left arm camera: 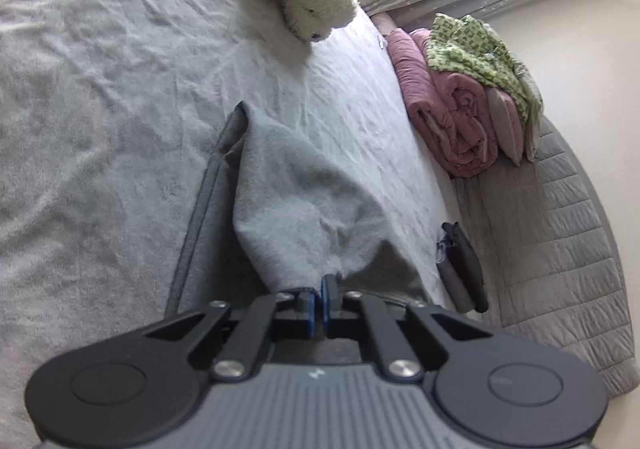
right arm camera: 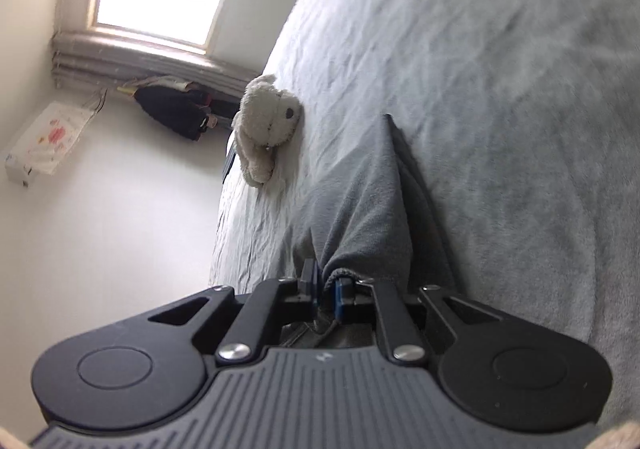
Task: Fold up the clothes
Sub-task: 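Fold the held collar end over toward the hem with both grippers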
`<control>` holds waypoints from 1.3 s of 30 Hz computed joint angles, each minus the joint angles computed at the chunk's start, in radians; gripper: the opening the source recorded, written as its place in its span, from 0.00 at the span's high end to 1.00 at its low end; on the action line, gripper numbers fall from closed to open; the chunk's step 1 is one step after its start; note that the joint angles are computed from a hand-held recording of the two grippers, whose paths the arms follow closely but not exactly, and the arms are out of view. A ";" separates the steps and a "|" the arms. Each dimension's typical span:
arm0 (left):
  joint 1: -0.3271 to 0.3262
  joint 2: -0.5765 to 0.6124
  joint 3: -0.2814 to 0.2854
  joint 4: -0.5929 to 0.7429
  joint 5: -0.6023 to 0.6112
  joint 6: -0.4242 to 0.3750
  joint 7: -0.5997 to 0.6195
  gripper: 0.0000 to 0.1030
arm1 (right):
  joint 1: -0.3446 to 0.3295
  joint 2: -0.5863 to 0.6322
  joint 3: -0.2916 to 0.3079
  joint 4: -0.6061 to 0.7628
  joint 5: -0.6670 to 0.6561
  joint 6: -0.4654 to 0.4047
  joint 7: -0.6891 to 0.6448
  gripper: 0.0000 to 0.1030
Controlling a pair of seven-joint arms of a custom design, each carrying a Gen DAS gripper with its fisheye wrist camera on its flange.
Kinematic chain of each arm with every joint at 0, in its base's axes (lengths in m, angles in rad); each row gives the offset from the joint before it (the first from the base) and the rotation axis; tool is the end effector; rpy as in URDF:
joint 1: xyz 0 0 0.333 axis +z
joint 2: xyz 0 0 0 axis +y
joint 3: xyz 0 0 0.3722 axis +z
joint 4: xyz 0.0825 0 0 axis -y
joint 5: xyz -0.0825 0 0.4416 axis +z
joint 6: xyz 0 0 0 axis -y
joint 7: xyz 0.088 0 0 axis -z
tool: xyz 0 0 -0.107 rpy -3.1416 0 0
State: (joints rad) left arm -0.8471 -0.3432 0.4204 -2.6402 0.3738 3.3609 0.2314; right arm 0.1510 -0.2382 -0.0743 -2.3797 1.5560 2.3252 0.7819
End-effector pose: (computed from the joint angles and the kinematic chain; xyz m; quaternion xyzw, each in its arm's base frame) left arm 0.4183 -0.2219 0.4900 0.7585 -0.4207 0.4942 0.0581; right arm 0.5213 0.0565 0.4705 -0.5125 0.6486 0.1776 0.5340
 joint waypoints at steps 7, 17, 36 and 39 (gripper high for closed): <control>-0.109 -0.078 0.131 -0.021 0.020 -0.082 0.036 0.97 | 0.009 -0.027 0.014 0.000 -0.126 0.039 0.013 0.89; -0.212 -0.121 0.210 -0.011 -0.101 -0.302 0.206 0.98 | 0.025 0.011 0.050 0.013 -0.494 0.072 0.138 0.90; -0.090 -0.081 0.039 -0.002 -0.295 -0.285 0.366 0.77 | -0.003 0.022 0.012 0.060 -0.537 0.012 0.259 0.63; -0.043 -0.064 -0.015 0.011 -0.311 -0.302 0.380 0.91 | -0.008 0.020 0.007 0.071 -0.580 -0.027 0.265 0.63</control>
